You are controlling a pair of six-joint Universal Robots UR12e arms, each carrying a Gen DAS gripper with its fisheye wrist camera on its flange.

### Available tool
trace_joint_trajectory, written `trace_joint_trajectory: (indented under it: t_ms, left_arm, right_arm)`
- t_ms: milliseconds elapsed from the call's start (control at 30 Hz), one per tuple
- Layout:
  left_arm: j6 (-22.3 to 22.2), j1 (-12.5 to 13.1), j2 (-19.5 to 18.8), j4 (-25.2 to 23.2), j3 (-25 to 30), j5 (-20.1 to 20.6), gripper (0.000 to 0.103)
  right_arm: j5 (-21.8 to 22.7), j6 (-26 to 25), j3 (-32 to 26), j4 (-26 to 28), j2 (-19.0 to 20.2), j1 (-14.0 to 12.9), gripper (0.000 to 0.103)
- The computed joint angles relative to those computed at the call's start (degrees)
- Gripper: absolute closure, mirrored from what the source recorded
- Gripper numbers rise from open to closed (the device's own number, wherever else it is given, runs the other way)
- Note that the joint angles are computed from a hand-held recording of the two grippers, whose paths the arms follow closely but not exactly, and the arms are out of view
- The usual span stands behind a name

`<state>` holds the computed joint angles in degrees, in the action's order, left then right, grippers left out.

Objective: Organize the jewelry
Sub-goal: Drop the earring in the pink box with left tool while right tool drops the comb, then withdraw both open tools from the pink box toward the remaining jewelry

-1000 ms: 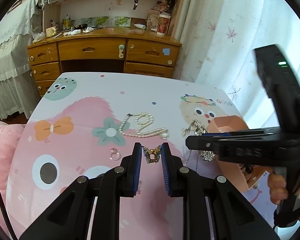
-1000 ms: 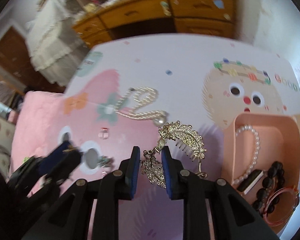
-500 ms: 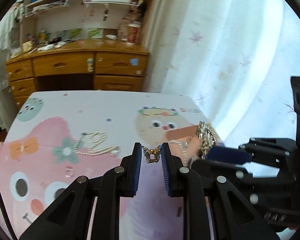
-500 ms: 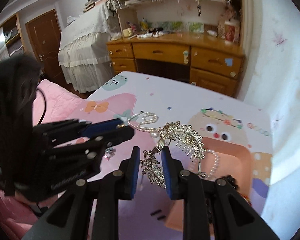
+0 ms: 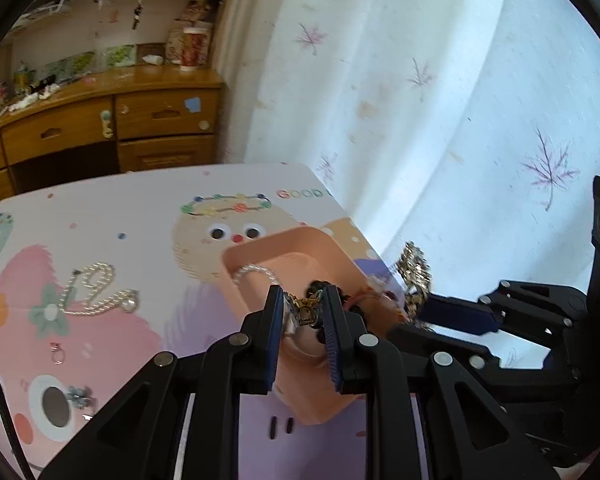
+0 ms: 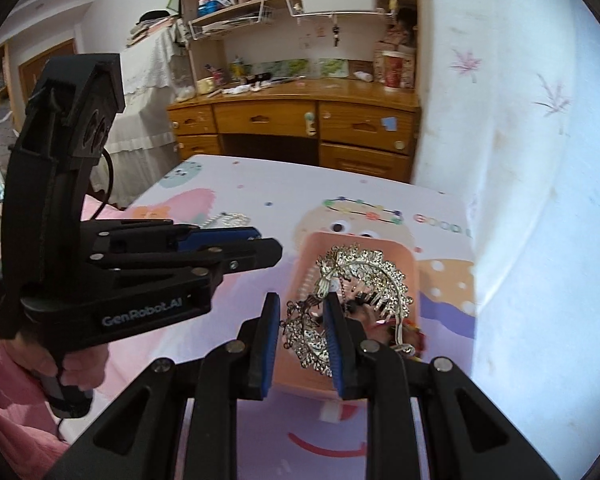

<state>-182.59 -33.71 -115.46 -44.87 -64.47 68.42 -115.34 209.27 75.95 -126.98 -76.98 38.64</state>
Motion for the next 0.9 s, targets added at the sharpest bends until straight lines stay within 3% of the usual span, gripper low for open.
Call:
trace_joint_trajectory:
  t_ms: [233, 300, 367, 533, 733, 900]
  left_arm:
    - [1.1, -0.9, -0.8, -2.5, 1.2, -1.3, 0.084]
    - [1.3, -1.4, -1.0, -3.9, 1.9, 1.8, 0.073]
    - [0.5, -1.5, -1.2, -5.2, 2.6, 5.0, 0.045]
    - [-3.5, -0.4, -1.1, -7.7, 3.0, 5.1, 0.028]
    - [-4.3, -0.2, -0.2, -13.3, 2.7, 10.6, 0.025]
    - [-3.0, 0.2, 1.5, -15.0, 0.3, 16.1, 0.025]
  right_arm:
    - [-1.5, -0.2, 0.9, 0.5, -0.5, -0.4, 0.081]
    - [-0.9, 1.0, 0.9, 1.7, -0.7, -0.7, 0.079]
    - [0.0, 3.3, 0.6, 3.8, -0.8, -1.1, 0.074]
    - [0.7, 5.2, 1.2, 3.4, -1.2, -1.4, 0.057]
    - [3.4, 4.1, -1.1, 5.2, 0.6, -1.4, 0.046]
    - [5.3, 1.1, -3.7, 7.2, 2.9, -0.9, 0.039]
